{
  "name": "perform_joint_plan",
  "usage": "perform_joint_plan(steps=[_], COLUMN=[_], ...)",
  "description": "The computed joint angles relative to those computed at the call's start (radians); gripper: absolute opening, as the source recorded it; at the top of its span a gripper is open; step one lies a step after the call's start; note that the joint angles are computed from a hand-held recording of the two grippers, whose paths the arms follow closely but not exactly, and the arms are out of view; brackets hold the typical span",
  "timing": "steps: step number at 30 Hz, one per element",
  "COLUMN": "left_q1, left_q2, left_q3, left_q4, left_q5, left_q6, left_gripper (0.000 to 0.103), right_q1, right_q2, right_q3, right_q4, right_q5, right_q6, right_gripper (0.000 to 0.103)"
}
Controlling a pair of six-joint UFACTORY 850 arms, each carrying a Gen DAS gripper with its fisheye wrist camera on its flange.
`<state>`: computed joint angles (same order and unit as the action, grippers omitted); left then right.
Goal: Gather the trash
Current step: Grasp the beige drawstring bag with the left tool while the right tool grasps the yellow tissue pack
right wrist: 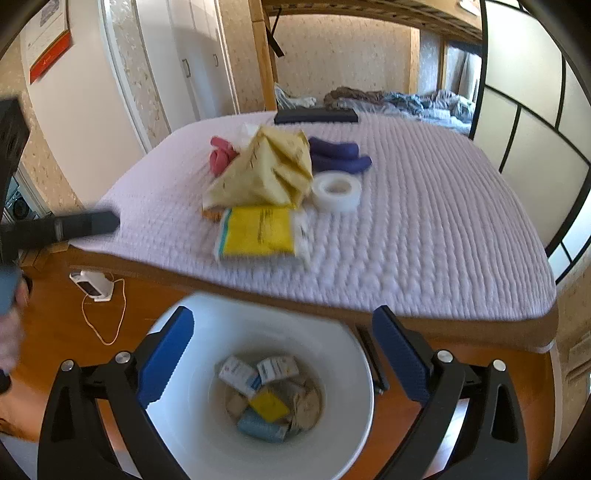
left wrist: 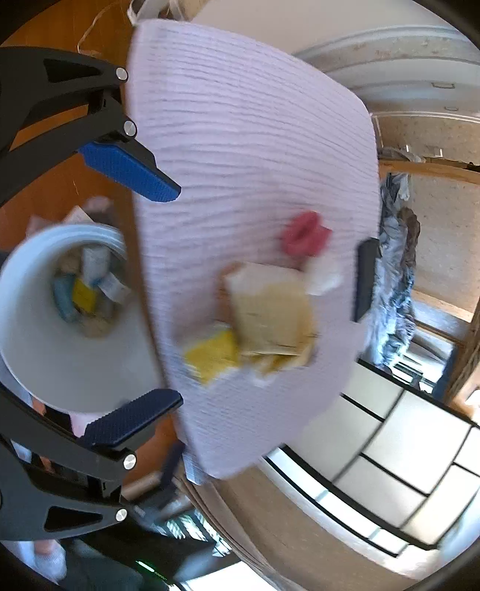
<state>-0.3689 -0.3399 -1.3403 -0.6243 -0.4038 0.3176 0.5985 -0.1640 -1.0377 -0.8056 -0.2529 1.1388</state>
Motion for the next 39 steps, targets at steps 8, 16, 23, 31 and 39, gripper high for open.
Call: perform_joint_plan(steps=[8, 16, 23, 31, 39], left_q1=[-0.007, -0.042, -0.054, -0.052, -0.048], left_q2=[-0.240, -0.370, -0.451, -0.457, -0.448], left_q3=[-0.301, -0.478, -0.578, -0.587, -0.578], left_q4=[-0.048, 0.180, 0.285, 0.289, 0.236], left_q5=[-0.151, -0.169, -0.239, -0.254, -0.266], left_q6=[0.030, -0.129, -0.173, -0.112, -0.056], left_gripper=[0.102, 0.102, 0.100, 0.082, 0.065], right_q1=[0.004, 0.018, 0.021, 0.021, 0.003], right_q2=[-0.119, -0.194, -0.237, -0.245, -0.211], right_q3=[-0.126, -0.186, -0.221, -0.222, -0.179], right_q4=[-0.108, -0.179, -0.172, -0.231, -0.238], right_q5=[-0.012, -0.051, -0.057, -0.039, -0.002], right_q6=[0.110, 0.154, 0.128, 0.171, 0.191], right_gripper=[0.096, 0.096, 0.093, 0.076, 0.072])
